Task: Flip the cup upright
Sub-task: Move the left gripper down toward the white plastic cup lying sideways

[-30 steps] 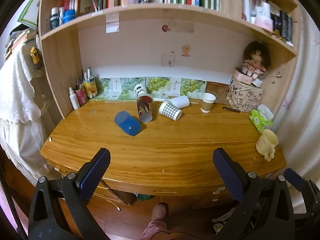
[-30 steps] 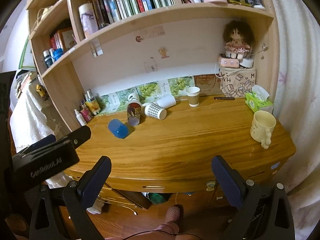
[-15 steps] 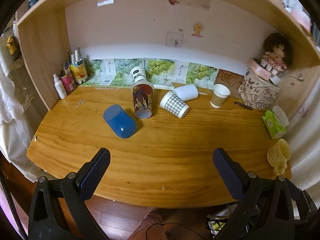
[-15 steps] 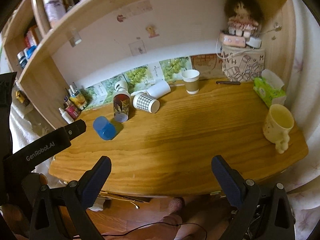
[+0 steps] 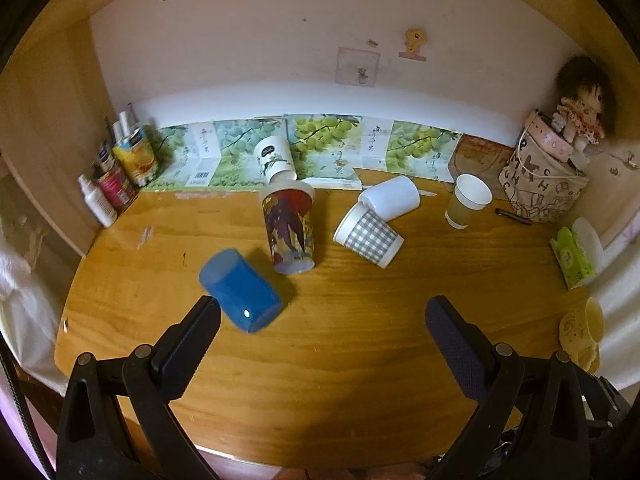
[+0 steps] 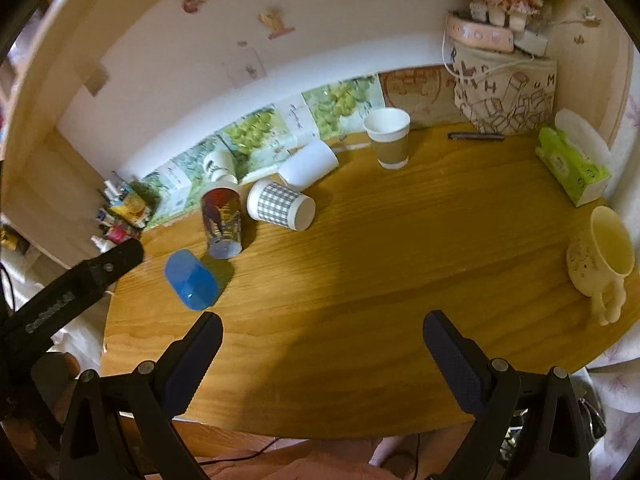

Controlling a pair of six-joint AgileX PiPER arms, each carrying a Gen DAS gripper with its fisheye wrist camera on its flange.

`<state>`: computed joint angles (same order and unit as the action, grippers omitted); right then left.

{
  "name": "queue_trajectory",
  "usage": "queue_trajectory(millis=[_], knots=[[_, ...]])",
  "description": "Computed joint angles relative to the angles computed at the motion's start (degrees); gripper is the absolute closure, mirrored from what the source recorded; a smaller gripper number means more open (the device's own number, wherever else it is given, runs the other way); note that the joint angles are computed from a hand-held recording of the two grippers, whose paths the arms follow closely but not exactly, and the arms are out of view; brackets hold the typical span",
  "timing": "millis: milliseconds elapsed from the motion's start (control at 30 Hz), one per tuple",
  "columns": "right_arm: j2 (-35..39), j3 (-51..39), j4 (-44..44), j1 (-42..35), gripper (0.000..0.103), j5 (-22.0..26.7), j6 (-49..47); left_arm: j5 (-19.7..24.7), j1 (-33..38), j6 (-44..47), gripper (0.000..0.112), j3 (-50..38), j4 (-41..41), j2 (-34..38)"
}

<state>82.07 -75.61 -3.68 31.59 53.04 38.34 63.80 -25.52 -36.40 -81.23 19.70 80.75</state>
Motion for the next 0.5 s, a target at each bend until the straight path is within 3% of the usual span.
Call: queue_trajectory(millis=[167,500], knots=[[5.65,-3.98,3.25,-1.83,0.002,0.48,-0.38,-2.2,4.41,9.22,0.01,-3.81,-4.04,4.43],[12.05,-8.56,5.97,-2.57,0.002,4.07,0.7,-0.25,9.74,24.46,0.01,-12.97,-13.05,15.25]])
